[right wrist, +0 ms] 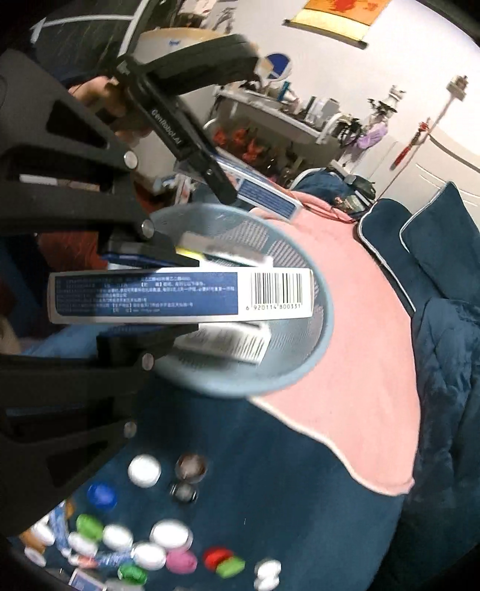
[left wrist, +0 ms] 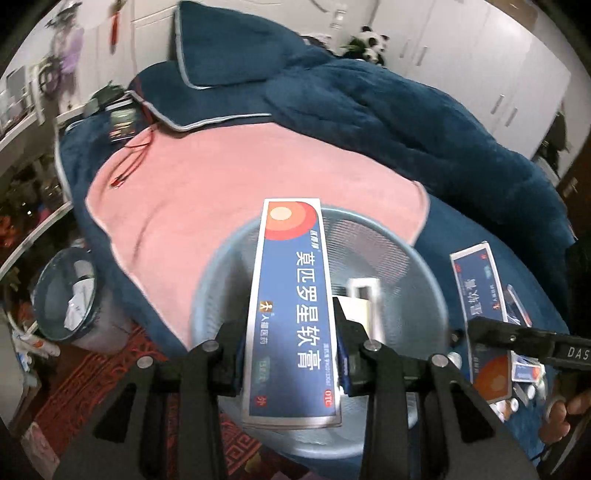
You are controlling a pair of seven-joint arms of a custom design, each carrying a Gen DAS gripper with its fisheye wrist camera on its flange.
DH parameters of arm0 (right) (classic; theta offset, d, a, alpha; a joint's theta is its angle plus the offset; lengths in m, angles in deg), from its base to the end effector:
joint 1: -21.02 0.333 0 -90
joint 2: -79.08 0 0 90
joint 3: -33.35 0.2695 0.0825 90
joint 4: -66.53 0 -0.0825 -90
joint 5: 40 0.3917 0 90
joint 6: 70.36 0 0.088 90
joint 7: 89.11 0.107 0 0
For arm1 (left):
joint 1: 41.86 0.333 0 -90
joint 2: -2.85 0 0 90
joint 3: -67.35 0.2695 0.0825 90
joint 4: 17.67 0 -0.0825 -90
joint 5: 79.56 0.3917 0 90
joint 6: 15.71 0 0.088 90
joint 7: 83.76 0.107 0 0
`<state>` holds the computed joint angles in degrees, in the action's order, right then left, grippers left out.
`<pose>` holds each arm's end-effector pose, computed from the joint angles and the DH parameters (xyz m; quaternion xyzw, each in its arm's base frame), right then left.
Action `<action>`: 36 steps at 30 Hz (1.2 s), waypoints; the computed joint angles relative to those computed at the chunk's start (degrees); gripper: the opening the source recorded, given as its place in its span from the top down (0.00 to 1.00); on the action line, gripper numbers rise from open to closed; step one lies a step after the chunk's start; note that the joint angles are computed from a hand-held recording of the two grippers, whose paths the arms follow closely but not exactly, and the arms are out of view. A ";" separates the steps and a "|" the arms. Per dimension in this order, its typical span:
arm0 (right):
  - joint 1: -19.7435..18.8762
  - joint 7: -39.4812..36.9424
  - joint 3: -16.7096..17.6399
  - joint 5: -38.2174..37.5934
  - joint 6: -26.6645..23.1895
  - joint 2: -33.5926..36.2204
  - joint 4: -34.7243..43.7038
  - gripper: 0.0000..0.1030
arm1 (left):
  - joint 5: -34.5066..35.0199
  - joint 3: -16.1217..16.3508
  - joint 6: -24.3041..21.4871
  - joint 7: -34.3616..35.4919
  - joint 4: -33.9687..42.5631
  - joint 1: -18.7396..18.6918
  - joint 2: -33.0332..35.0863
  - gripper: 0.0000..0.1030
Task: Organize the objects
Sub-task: 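Carry both boxes to the blue basket and release them inside, then move both grippers back to the remaining boxes on the plush surface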
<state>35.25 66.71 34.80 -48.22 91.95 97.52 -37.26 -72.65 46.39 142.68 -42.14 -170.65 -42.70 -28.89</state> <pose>0.6481 0.1881 0.3979 -0.3709 0.8624 -0.0656 0.3381 0.4125 -0.1651 0.4246 -0.7767 0.5400 -0.2669 0.1841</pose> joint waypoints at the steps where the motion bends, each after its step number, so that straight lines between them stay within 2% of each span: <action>1: -0.35 -0.38 0.28 0.69 -0.08 1.39 1.49 0.75 | 0.30 0.18 0.76 0.26 -0.29 0.40 0.50 0.64; 4: -0.37 0.28 -0.10 1.57 -1.67 4.62 5.10 0.73 | 1.27 -1.00 1.73 -1.65 0.65 2.24 4.53 0.61; 5: 0.05 1.43 -0.61 1.36 -3.61 5.21 6.10 0.70 | 1.55 -1.18 -0.03 -1.95 1.78 2.29 6.10 0.50; 6: 0.08 1.80 -0.64 1.48 -6.29 5.80 7.35 0.67 | 2.72 -1.86 -1.84 -3.08 2.59 2.77 7.04 0.44; 8: 0.73 3.31 -1.31 0.36 -7.70 5.69 7.63 0.48 | 5.56 -2.71 -2.57 -5.84 2.22 3.11 6.47 0.29; 10: 1.86 5.57 -2.48 -2.27 -7.03 4.29 6.40 0.36 | 7.31 -2.90 -3.79 -7.55 2.17 2.55 5.82 0.22; 14: 3.20 8.31 -3.48 -7.41 -8.64 2.07 5.24 0.09 | 9.31 -2.39 -6.74 -8.35 3.04 0.96 5.08 0.21; 17: 2.79 7.38 -2.29 -7.62 -12.95 1.75 6.02 0.00 | 11.87 -3.02 -8.75 -9.38 4.12 0.38 4.95 0.17; 18: 2.88 7.44 -2.28 -8.14 -14.28 1.72 6.28 0.00 | 12.70 -3.35 -9.73 -9.65 4.73 0.06 5.04 0.12; 19: 3.38 8.14 -2.56 -9.44 -15.97 1.49 6.40 0.00 | 13.27 -3.48 -10.74 -9.92 5.34 -0.36 5.19 0.01; 22: 3.41 8.44 -2.23 -10.86 -18.54 -0.29 4.79 0.00 | 15.16 -3.66 -11.44 -11.53 6.37 -1.42 5.44 0.00; 26: 3.45 11.69 -2.05 -13.63 -17.98 -5.56 -1.70 0.00 | 16.45 -3.49 -11.98 -11.36 8.99 -3.08 7.51 0.00; 36: 1.64 18.87 0.66 -17.67 -20.70 -18.42 -16.34 0.00 | 21.55 -3.40 -13.52 -12.27 18.30 -8.53 16.86 0.00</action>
